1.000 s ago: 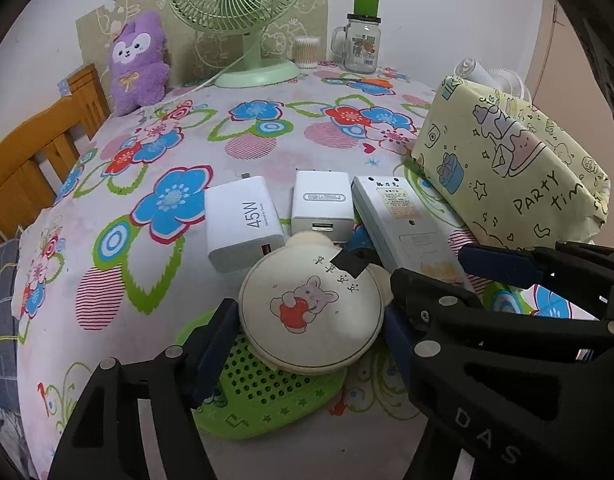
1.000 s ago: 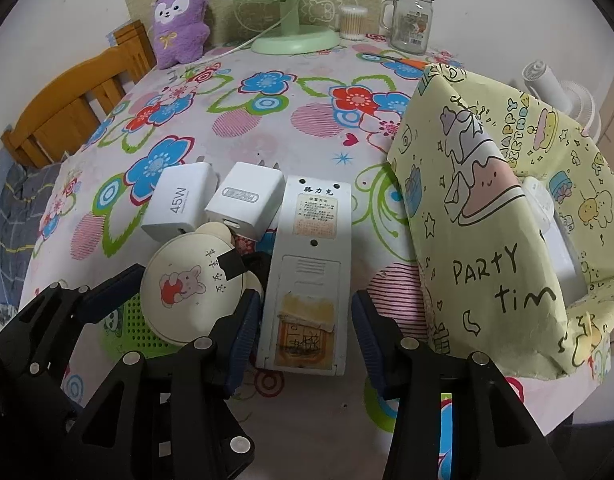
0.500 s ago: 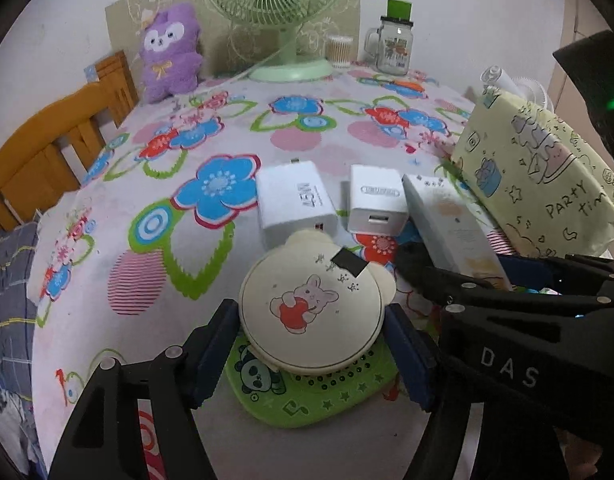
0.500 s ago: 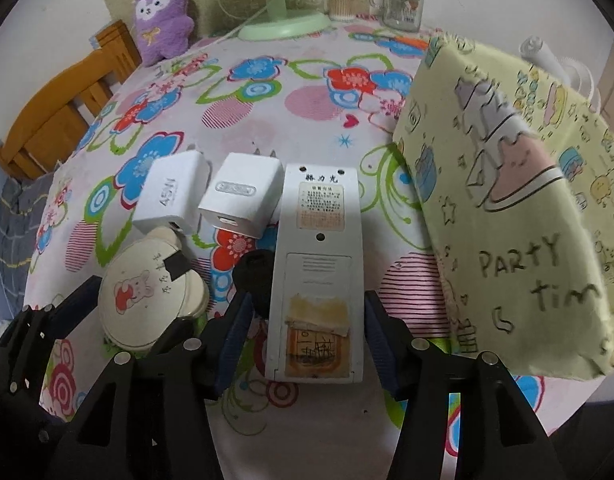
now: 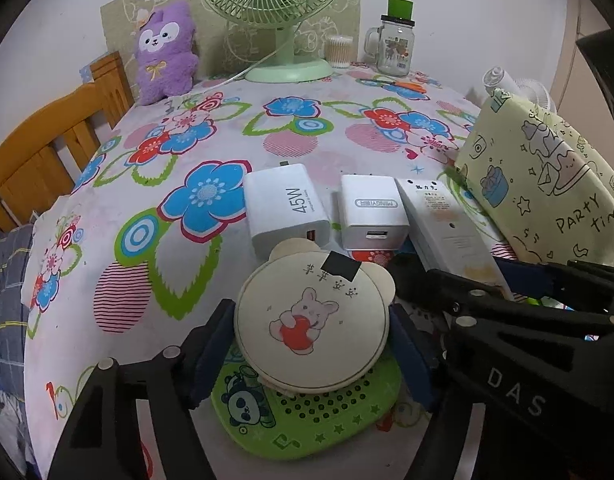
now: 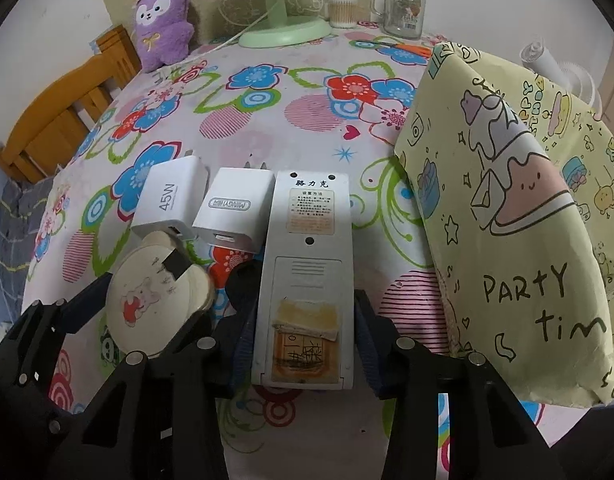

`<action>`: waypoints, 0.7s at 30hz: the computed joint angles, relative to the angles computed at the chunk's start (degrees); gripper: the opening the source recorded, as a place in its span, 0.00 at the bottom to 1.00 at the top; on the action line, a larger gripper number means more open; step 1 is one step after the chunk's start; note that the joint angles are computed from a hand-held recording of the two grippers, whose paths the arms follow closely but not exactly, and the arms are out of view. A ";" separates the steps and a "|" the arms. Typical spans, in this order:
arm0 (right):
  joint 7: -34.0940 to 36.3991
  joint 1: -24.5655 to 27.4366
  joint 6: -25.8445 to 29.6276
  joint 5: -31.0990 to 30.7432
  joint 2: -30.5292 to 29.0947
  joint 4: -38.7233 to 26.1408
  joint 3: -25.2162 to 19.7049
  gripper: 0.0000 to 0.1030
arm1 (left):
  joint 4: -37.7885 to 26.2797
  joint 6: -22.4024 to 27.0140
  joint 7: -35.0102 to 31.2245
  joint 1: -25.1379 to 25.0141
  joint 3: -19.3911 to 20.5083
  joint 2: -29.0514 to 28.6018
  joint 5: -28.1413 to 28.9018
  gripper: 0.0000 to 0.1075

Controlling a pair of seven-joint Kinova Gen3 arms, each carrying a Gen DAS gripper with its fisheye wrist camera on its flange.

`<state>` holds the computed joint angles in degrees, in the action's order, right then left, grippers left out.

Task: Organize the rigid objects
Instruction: 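Lift the mirror and the white remote off the table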

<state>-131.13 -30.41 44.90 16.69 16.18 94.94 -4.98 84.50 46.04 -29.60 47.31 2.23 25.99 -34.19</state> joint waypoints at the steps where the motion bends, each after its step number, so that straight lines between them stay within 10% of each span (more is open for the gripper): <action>1: 0.09 0.08 -0.15 -0.13 -0.12 0.16 -0.07 0.46 | 0.01 0.16 0.13 0.22 -0.07 -0.04 -0.22 0.71; 21: -1.23 0.53 -2.42 1.15 -7.03 5.19 -2.09 0.46 | 0.27 6.10 9.07 4.95 1.26 -2.64 -7.30 0.71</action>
<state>-132.36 -29.88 42.48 17.84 9.15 100.13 -7.07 84.78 52.15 -20.53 52.26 3.49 23.35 -41.49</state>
